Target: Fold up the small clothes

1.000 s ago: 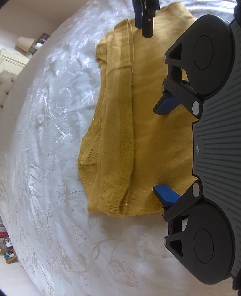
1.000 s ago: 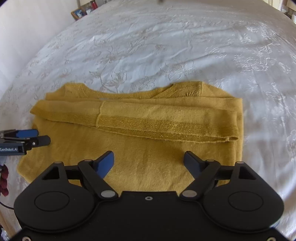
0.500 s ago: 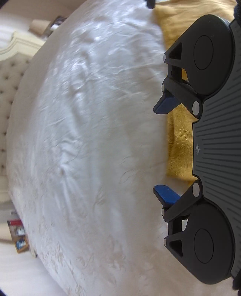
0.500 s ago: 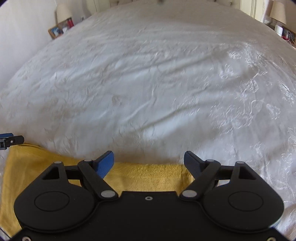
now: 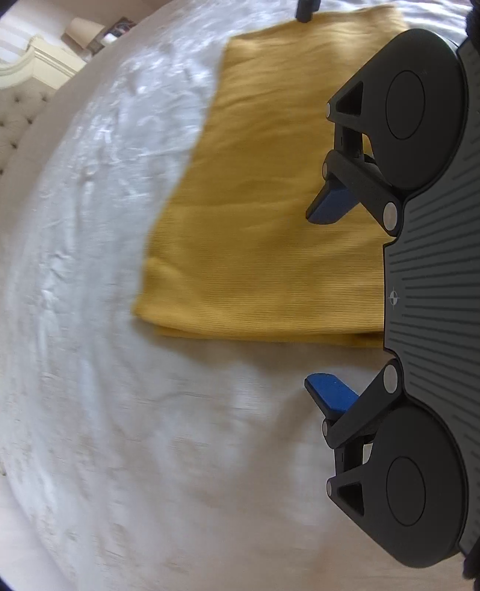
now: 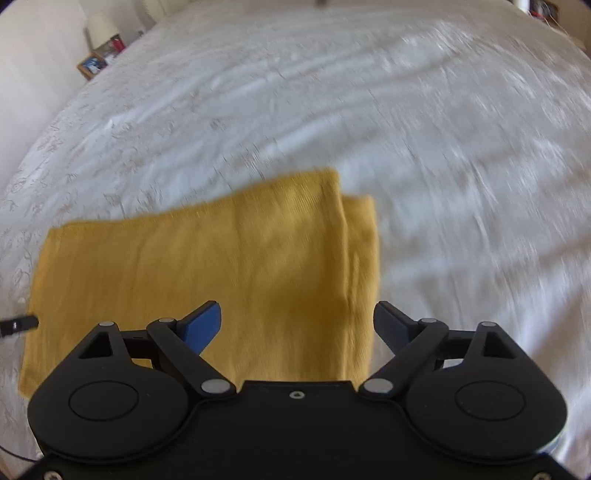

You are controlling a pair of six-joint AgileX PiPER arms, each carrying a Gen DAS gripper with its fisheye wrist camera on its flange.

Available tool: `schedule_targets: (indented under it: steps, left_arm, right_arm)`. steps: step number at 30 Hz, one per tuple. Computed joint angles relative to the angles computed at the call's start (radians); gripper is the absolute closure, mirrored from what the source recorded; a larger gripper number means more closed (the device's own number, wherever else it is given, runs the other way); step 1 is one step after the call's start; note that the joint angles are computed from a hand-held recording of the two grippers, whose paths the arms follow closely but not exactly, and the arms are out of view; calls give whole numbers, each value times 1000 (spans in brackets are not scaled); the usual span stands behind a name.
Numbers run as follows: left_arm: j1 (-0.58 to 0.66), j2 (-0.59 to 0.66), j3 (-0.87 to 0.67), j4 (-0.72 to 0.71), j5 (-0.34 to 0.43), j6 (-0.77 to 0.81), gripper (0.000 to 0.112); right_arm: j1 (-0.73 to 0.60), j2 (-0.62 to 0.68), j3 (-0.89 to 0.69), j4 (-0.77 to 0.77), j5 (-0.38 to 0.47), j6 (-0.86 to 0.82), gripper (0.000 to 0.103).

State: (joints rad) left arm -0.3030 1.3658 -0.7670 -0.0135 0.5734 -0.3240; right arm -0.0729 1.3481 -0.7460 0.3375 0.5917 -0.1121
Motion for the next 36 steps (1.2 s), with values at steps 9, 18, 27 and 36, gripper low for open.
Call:
schedule_targets:
  steps: [9, 18, 27, 36]
  left_arm:
    - [-47, -63, 101, 37, 39, -67, 23]
    - [-46, -135, 121, -51, 92, -10, 14]
    - [-67, -259, 176, -93, 106, -91, 14]
    - [7, -243, 139, -168, 85, 10, 14]
  right_arm:
    - [-51, -73, 125, -105, 106, 120, 4]
    - [-177, -197, 179, -50, 185, 95, 1]
    - [-361, -307, 250, 99, 279, -77, 1]
    - [-542, -290, 240, 274, 354, -254, 1]
